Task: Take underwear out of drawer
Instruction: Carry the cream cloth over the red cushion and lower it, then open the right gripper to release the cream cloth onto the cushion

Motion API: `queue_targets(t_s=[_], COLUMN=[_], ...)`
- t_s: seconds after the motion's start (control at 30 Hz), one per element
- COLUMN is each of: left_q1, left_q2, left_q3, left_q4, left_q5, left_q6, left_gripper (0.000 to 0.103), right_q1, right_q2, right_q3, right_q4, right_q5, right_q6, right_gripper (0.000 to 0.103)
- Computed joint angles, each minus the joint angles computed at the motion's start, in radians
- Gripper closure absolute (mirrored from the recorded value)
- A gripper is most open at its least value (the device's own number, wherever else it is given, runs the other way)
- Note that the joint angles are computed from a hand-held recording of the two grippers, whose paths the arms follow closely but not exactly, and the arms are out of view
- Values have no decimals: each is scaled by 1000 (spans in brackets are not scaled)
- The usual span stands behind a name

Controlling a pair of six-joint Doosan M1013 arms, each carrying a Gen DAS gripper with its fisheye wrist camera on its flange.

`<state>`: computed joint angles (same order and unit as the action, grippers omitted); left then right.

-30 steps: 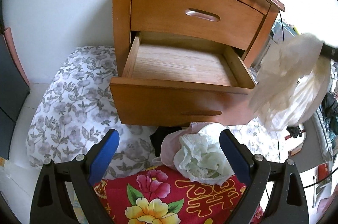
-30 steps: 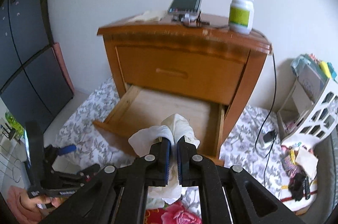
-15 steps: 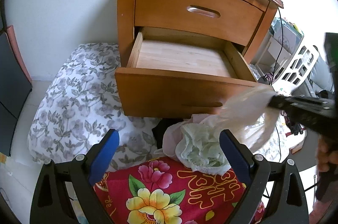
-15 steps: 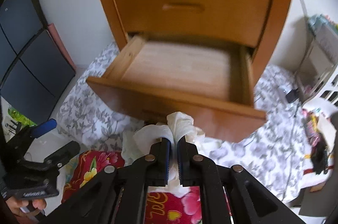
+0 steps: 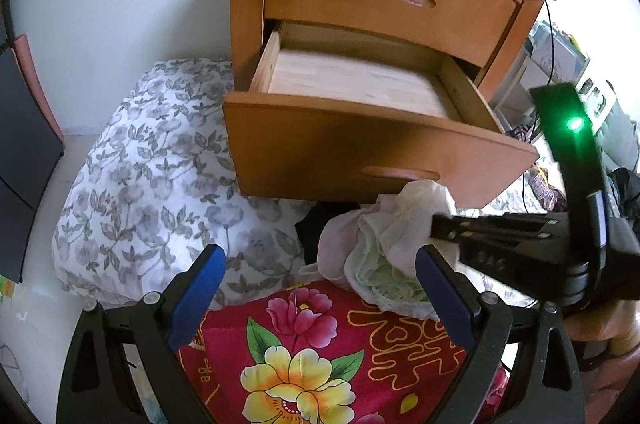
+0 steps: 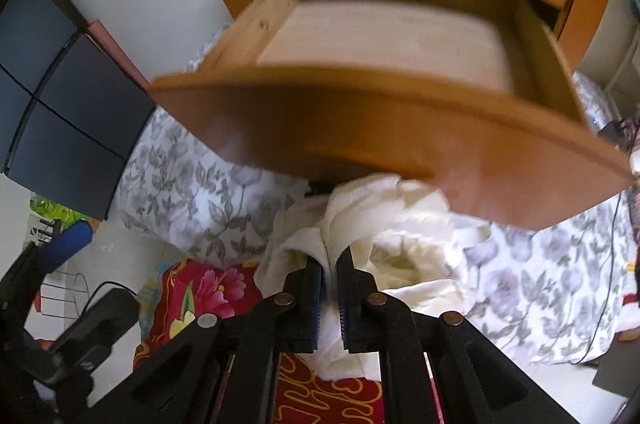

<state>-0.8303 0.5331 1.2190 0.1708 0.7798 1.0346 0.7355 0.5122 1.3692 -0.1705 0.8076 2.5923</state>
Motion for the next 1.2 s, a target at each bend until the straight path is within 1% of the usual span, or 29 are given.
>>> queue_targets(t_s=[0.13,0.27,0.33,0.37,0.4,0.43,0.57,0.7,0.77,0.8,0.87,0.93,1.0,1.13,1.2], left_q1=[2,4,4,4,4,4,5,3,2,1,-2,-3,-5,-12,-16], left_q2=[4,10,12,12,12,11,3,-6,-8,-9,-9,-9,-9,-11,-11], left_q3=[-3,-10,-12,-14,-14,-15,-14,-16,-17,-19,-19,-19,-19,-16,-15], left_q4=[-6,-10,-13,-16,-17,-17,-11,13,21,23,25,21,23,68,94], left_q5=[9,19,23,24,23,22,11,-6,-11,-12,-15,-21,-29,-44,-45], left_q6=[4,4,7,10,10,10,3,-14,-18,-18,-16,-11,-14,-50,-68], left_gripper=[7,7,7,7,7,7,7,7,7,7,7,7,7,7,7], right_q1=[-2,-2,-4,-4,-3,-2,3,20,29,32,43,48,52,62,67], right_q2=[15,6,-2,-7,-12,-18,-46,-80,-96,-101,-109,-113,-121,-131,-136], right_q3=[-6,-1,4,8,11,15,38,58,70,74,78,83,96,114,121], right_q4=[40,28,29,24,12,-3,-46,-165,-221,-239,-284,-302,-311,-334,-354], right_q5=[8,11,7,3,4,6,-2,25,37,46,87,117,116,123,131], right_q6=[-25,-15,-13,-7,4,16,71,193,250,272,329,363,395,437,461], right_gripper=[94,94,82,71,64,62,61,49,47,44,39,35,25,15,8])
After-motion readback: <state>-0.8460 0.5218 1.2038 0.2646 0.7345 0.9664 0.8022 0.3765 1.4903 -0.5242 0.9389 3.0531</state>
